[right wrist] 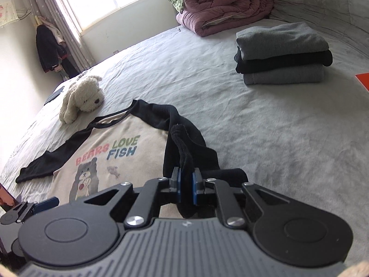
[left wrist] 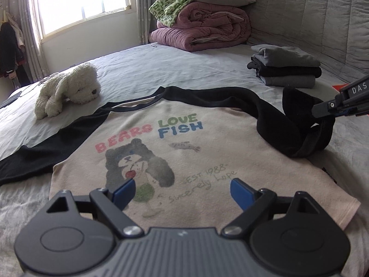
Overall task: Fold clothes
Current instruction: 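Lift and pull the black sleeve away from the shirt body with the right gripper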
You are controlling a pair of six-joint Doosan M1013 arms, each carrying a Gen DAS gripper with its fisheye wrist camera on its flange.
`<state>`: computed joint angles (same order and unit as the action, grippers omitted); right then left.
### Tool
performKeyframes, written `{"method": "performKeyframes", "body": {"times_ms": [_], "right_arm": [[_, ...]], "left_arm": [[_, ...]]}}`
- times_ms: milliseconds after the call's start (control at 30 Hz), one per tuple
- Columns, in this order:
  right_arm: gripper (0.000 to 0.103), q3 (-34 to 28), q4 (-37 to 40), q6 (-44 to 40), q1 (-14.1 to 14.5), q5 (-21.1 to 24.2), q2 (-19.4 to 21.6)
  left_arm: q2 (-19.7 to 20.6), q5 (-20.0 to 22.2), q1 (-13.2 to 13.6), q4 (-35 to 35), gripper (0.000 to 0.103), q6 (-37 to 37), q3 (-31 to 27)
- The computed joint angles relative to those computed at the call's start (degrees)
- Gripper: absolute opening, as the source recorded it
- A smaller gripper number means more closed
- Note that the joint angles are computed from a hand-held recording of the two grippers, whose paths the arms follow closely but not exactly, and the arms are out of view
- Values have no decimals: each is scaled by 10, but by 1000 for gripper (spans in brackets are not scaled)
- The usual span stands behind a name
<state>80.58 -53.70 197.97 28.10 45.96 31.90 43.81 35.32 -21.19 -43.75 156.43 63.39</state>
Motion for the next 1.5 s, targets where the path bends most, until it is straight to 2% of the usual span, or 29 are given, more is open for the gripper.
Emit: {"method": "performKeyframes", "body": {"times_ms": [133, 300, 433, 567, 667, 833, 1000, 1267, 1400, 1500], "right_arm": [[12, 11, 13, -12, 3, 1, -3], [12, 20, -16, -2, 6, 24, -7], [12, 27, -42, 29, 2, 46, -12], [12, 31, -71, 65, -2, 83, -17], [12, 43, -85, 107, -9, 89, -25], [12, 50, -118, 171, -20, 126, -29], [12, 48, -150, 210, -26, 184, -20], [12, 50, -179, 260, -41, 196, -12], [12, 58, -199, 289, -46, 202, -15], [12, 68, -212, 318, -48, 209, -20]], "left_arm": [[2, 28, -1, 4, 90, -18, -6], [8, 48, -4, 10, 90, -42, -16], [14, 59, -6, 19, 90, -55, -26], [16, 53, -5, 17, 90, -32, -30], [24, 59, -5, 25, 90, -29, -48], [51, 98, -12, 53, 90, -57, -103], [83, 136, -21, 64, 90, -89, -165], [135, 212, -41, 92, 89, -160, -269], [180, 302, -48, 84, 88, -217, -362], [206, 323, -54, 83, 88, -241, -415]]}}
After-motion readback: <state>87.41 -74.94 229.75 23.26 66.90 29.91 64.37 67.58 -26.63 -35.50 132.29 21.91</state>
